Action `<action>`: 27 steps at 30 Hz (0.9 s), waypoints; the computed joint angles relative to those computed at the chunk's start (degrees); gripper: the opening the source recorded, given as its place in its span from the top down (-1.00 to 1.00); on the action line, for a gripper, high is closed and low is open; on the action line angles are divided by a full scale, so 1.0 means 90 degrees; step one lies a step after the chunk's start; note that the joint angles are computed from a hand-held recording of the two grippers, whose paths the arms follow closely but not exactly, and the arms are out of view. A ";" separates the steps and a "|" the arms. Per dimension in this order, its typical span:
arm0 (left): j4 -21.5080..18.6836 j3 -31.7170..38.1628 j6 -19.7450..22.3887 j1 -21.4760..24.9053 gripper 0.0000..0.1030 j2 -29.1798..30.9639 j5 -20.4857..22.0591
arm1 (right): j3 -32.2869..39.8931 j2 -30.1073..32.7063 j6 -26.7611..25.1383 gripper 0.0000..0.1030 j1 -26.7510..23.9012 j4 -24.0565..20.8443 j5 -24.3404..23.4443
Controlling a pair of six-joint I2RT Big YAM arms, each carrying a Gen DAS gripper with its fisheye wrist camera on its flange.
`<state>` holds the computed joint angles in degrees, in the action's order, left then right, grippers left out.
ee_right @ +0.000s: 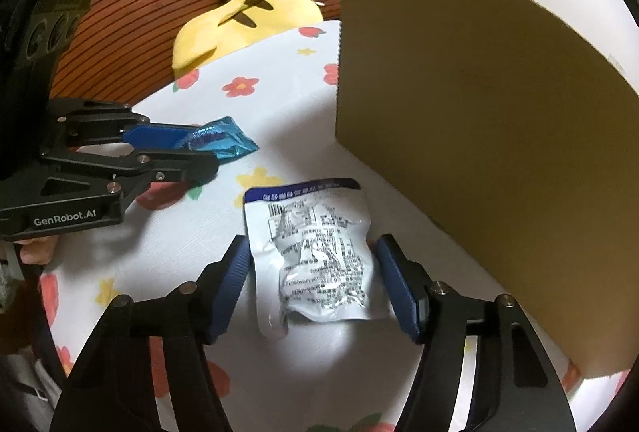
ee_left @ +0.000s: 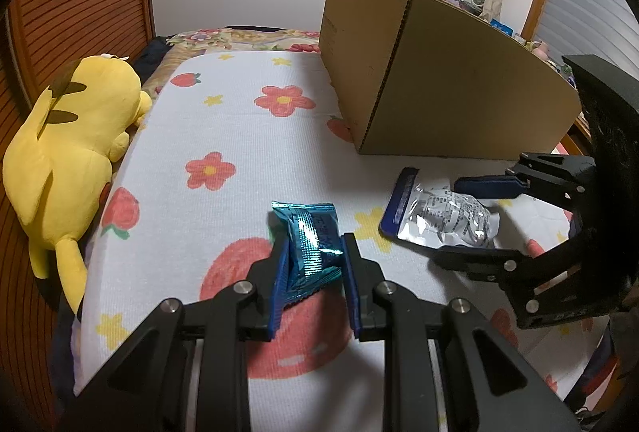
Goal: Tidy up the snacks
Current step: 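Grasp the teal candy with the left tool while the right tool grasps the foil packet, then lift the teal candy and foil packet and carry them over the box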
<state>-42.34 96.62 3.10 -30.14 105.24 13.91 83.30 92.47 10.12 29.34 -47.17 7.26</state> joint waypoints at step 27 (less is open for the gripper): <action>0.0470 -0.0427 0.0011 -0.0122 0.57 -0.0438 0.0066 | -0.1254 -0.1117 0.0713 -0.15 0.0177 0.1052 0.0212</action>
<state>-38.11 92.77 3.19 -31.24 101.30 14.50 72.01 82.42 16.53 30.93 -37.70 9.18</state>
